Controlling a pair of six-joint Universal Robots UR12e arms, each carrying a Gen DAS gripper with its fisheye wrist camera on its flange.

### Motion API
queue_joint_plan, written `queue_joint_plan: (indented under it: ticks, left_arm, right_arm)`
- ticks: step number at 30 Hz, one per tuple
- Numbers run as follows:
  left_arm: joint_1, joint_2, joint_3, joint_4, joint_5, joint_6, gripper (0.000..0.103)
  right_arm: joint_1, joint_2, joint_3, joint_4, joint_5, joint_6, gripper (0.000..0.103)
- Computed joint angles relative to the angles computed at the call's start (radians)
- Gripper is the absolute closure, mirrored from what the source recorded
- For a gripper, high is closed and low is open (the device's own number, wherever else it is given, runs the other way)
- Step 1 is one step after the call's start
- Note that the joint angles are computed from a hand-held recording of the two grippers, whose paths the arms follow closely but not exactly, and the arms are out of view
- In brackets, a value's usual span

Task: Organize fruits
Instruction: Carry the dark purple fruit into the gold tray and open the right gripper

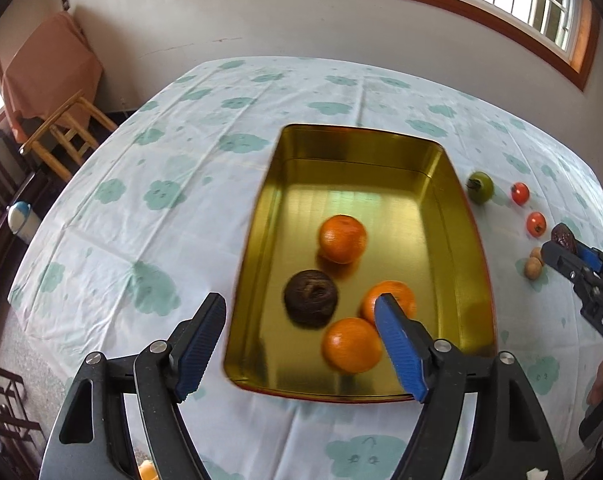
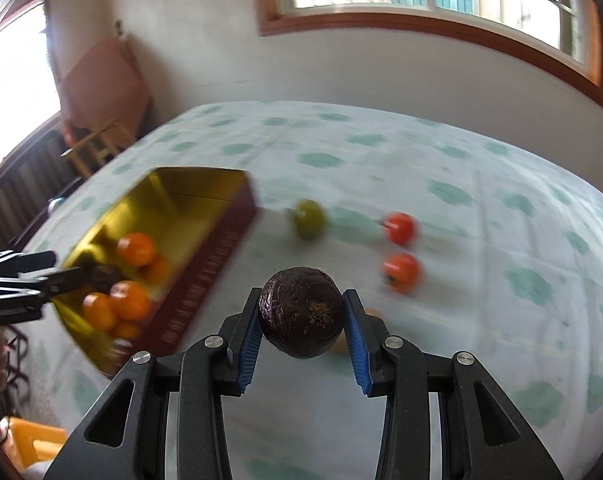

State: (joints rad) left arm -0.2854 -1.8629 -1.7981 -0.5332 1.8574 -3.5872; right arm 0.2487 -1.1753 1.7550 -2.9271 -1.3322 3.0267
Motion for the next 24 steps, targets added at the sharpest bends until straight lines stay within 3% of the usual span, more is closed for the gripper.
queue_joint_plan:
  ticks: [10, 24]
  left_arm:
    - [0.022, 0.024, -0.031, -0.01, 0.01, -0.039, 0.028]
    - [0.042, 0.033, -0.052, -0.019, -0.003, -0.061, 0.028]
  right_arm:
    - [0.081, 0.027, -0.06, 0.073, 0.107, -0.104, 0.063]
    - [0.128, 0.061, -0.093, 0.185, 0.093, -0.208, 0.063]
